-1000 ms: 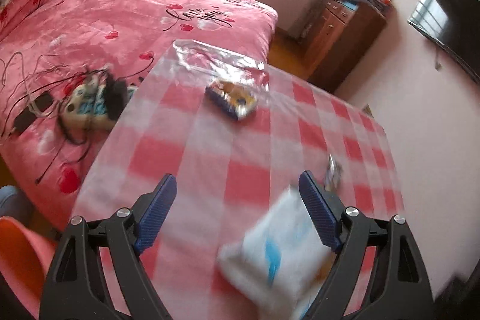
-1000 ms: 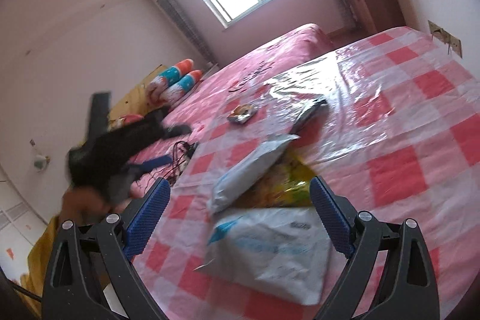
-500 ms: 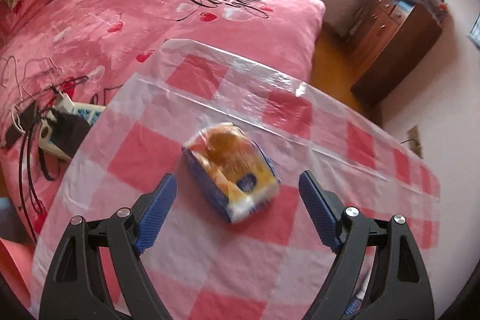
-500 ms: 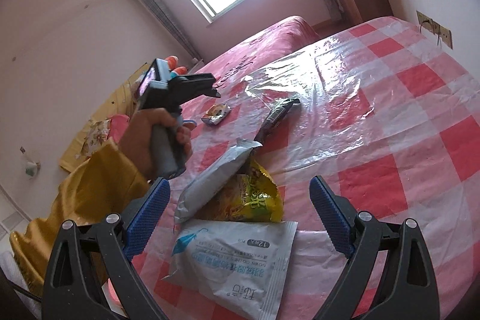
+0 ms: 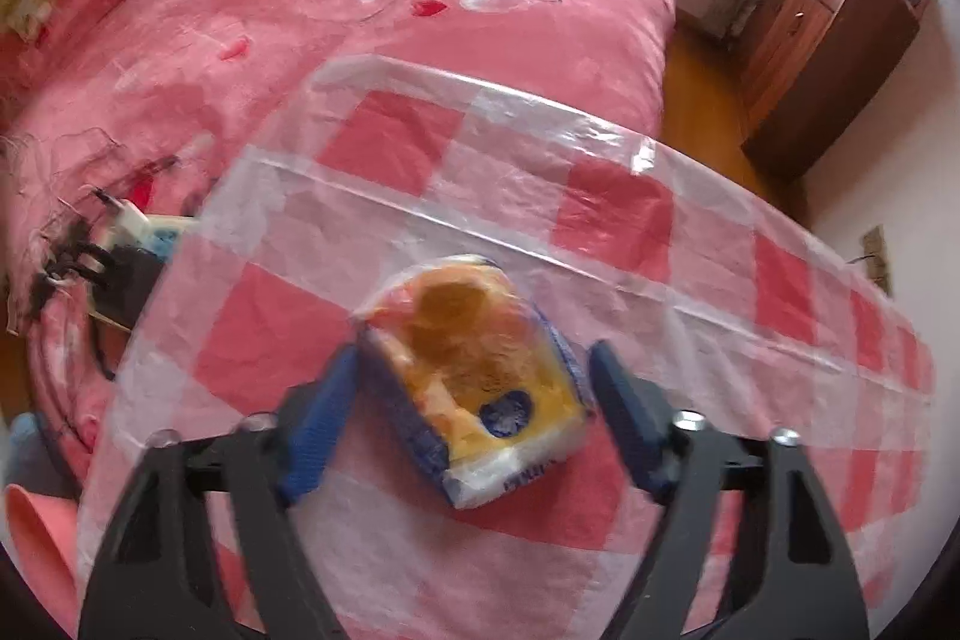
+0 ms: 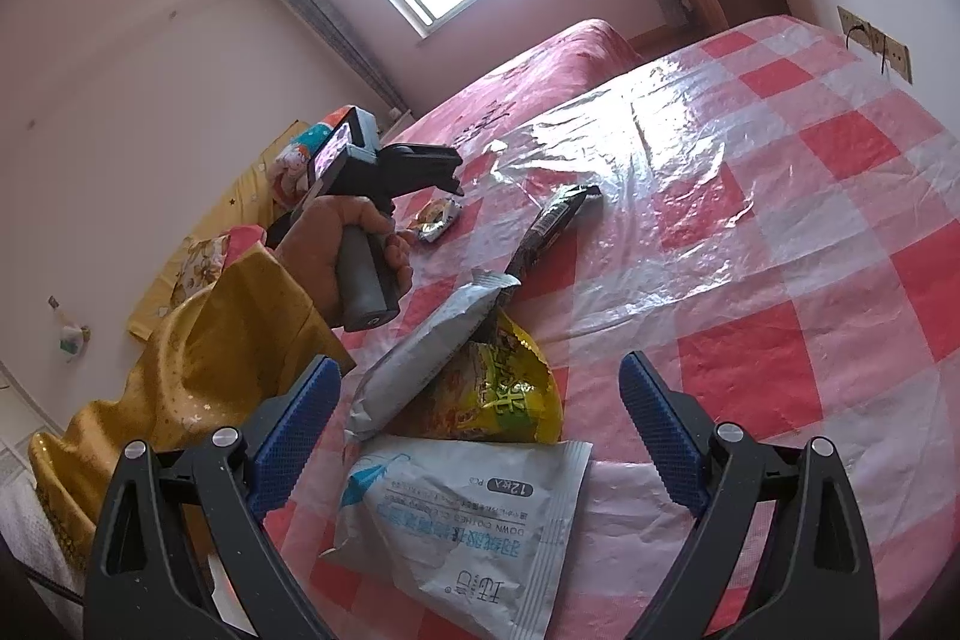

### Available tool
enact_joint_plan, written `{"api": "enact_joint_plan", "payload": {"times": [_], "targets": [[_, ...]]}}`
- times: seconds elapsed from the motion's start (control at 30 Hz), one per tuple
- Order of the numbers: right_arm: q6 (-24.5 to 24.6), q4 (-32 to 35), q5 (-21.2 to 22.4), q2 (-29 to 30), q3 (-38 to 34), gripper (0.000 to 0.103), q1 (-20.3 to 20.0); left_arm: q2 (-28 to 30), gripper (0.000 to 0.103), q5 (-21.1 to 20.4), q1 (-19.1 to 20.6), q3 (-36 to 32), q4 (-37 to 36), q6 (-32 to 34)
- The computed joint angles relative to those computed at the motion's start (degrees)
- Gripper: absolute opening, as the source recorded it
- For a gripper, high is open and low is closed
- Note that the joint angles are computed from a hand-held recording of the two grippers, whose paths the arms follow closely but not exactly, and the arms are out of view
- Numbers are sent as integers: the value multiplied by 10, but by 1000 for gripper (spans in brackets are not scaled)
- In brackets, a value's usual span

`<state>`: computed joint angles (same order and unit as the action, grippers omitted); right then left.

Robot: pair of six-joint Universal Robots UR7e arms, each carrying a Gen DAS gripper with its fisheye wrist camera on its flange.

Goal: Collect trash
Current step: 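Grasp the yellow bread wrapper with the left gripper while the right grasps the grey pouch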

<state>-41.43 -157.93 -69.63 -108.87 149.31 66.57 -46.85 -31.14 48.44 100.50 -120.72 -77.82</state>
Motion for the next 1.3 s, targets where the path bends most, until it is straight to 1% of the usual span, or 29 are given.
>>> {"api": "enact_joint_plan", "payload": {"times": [0.1, 0.3, 0.37, 0.43, 0.57, 0.67, 0.83, 0.9, 0.93, 1.0, 1.07, 1.13, 1.23, 1.3], "targets": [[0, 2, -7, 8, -3, 93, 4, 0, 62, 7, -3, 0, 20, -7], [-7, 4, -23, 23, -6, 93, 16, -18, 52, 8, -15, 45, -39, 13], [-10, 11, -25, 26, -9, 93, 17, -26, 47, 5, -23, 67, -71, 26], [-10, 19, -25, 30, -12, 93, 16, -35, 44, -1, -30, 92, -105, 42], [-5, 29, -28, 38, -19, 93, 14, -53, 42, -23, -53, 147, -172, 76], [-13, 44, -20, 40, -23, 93, 11, -62, 41, -40, -78, 185, -208, 92], [-16, 51, -13, 54, -31, 93, 10, -71, 41, -71, -122, 233, -232, 99], [-18, 45, -7, 59, -32, 89, 9, -71, 40, -78, -140, 245, -228, 89], [-20, 45, -5, 60, -32, 84, 9, -71, 40, -83, -149, 252, -232, 87], [-24, 52, -3, 62, -35, 80, 7, -74, 40, -91, -163, 266, -242, 80], [-29, 63, 5, 65, -38, 74, 5, -78, 40, -96, -177, 280, -247, 69], [-32, 78, 9, 67, -44, 72, 5, -79, 40, -101, -191, 293, -252, 61], [-26, 73, -12, 81, -48, 64, 19, -82, 40, -108, -208, 311, -267, 52], [-21, 76, -20, 88, -52, 63, 25, -81, 40, -114, -219, 321, -280, 52]]}}
